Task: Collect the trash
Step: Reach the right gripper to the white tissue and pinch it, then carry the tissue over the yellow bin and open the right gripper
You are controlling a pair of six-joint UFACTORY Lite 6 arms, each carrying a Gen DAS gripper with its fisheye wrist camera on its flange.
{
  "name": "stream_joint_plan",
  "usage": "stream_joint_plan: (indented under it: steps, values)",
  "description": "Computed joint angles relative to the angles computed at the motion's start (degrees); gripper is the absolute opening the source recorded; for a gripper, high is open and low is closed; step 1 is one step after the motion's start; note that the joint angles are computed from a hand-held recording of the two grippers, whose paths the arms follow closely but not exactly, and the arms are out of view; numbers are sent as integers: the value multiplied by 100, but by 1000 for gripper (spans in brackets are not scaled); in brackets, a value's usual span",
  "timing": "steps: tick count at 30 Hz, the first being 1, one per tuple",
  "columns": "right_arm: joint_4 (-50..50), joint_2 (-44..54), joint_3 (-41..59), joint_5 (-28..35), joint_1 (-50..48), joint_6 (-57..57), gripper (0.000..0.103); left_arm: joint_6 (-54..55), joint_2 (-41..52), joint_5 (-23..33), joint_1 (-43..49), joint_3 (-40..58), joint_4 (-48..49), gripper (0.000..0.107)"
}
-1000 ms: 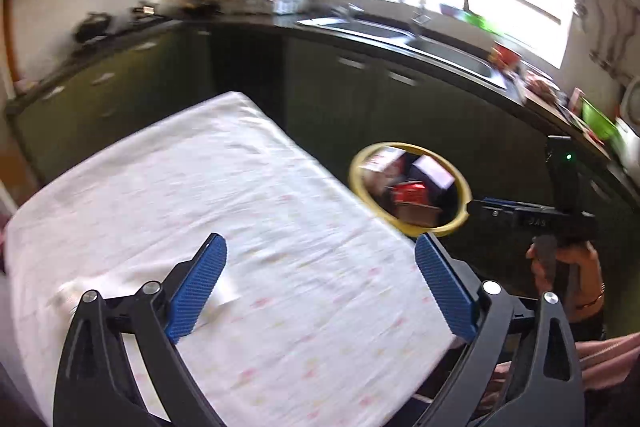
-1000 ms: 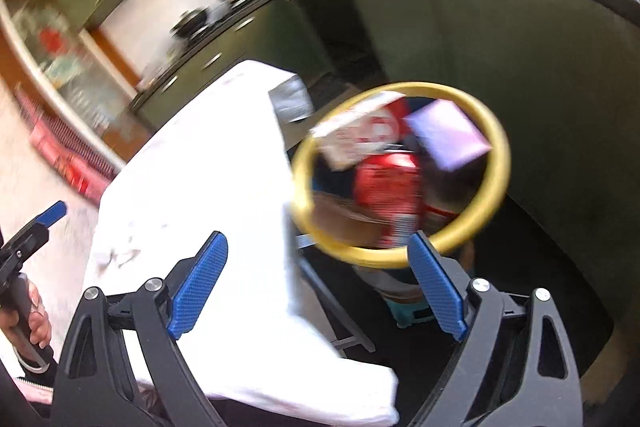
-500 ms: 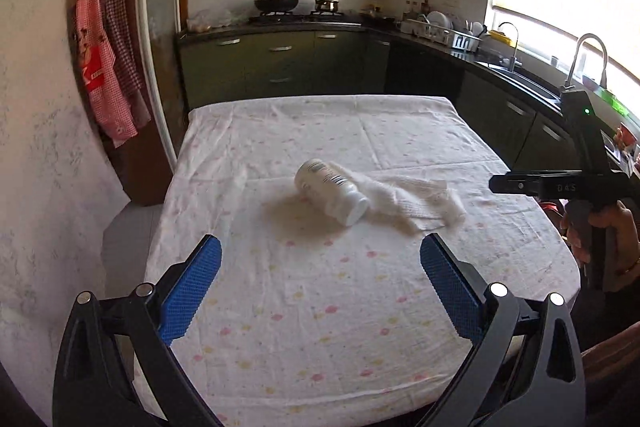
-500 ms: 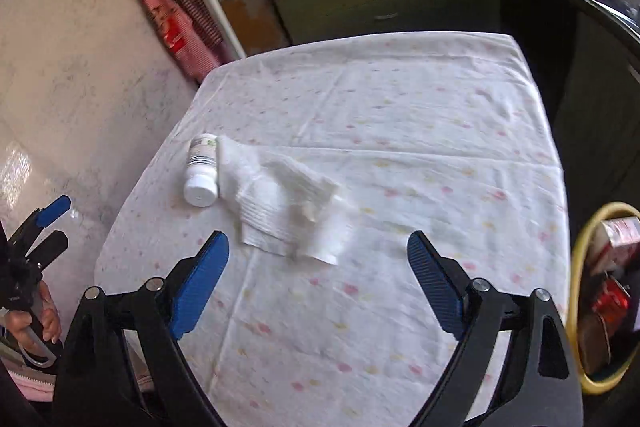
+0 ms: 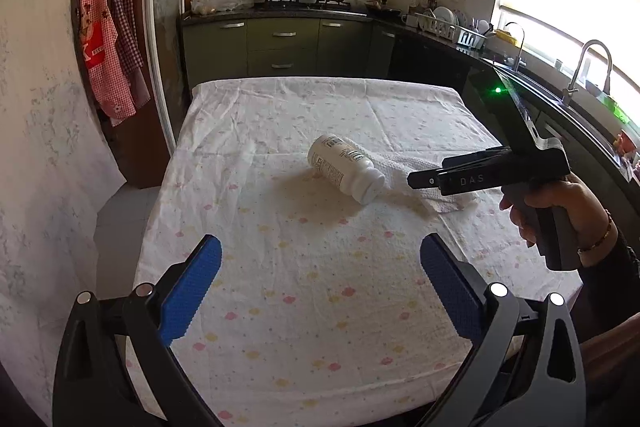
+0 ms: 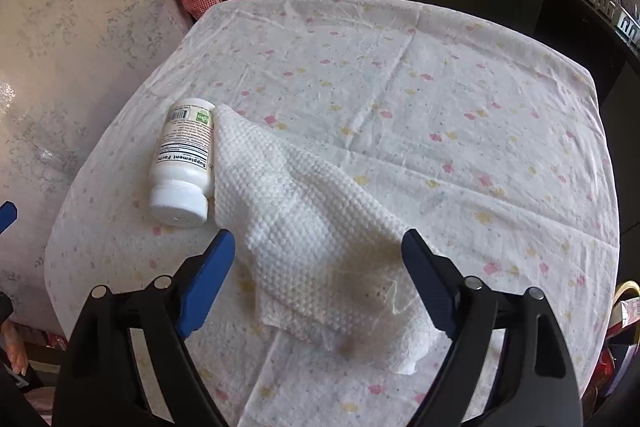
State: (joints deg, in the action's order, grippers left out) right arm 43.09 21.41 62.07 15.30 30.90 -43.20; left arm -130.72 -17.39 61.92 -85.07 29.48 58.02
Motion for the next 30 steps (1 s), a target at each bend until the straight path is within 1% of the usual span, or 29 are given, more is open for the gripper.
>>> stream_joint_plan:
  steps: [3, 6, 8, 9, 11, 12, 14, 17, 18, 20, 24, 27, 30]
  values:
    - [-463, 239, 192, -42, 96, 417, 81, -85, 72, -157, 57, -24, 73, 98]
    - [-1302, 331, 221, -319, 243, 1208, 74, -96, 179, -276, 104, 4, 121, 98]
    - [-1741, 296, 189, -405, 272, 1647, 64, -73, 278, -321, 130, 56, 129, 98]
    - [-1841, 280, 175, -430, 251, 1739, 62, -60, 312, -317, 123, 87, 116, 98]
    - [-2115, 238, 129, -502, 212, 1998, 48, -76, 380, -363, 134, 123, 126, 98]
    - [-2115, 212, 106, -519, 183, 1997, 44, -87, 394, -379, 140, 125, 135, 98]
    - [-2002, 152, 49, -546, 121, 1872, 27, -87, 465, -404, 145, 164, 145, 98]
    - [-1118, 31, -73, -499, -26, 963, 13, -63, 529, -404, 138, 225, 140, 98]
    - [-747, -6, -102, -455, -85, 583, 12, -58, 530, -419, 143, 225, 150, 98]
    - [-371, -100, -194, -438, -126, 213, 10, -29, 562, -434, 152, 255, 149, 98]
    - [469, -493, -514, -390, -234, -645, 9, 26, 656, -463, 171, 325, 150, 98]
    - [962, -940, -816, -322, -374, -1156, 9, 57, 698, -475, 177, 377, 151, 98]
    - [1363, -1595, -1236, -208, -646, -1601, 9, 79, 745, -481, 171, 423, 162, 98]
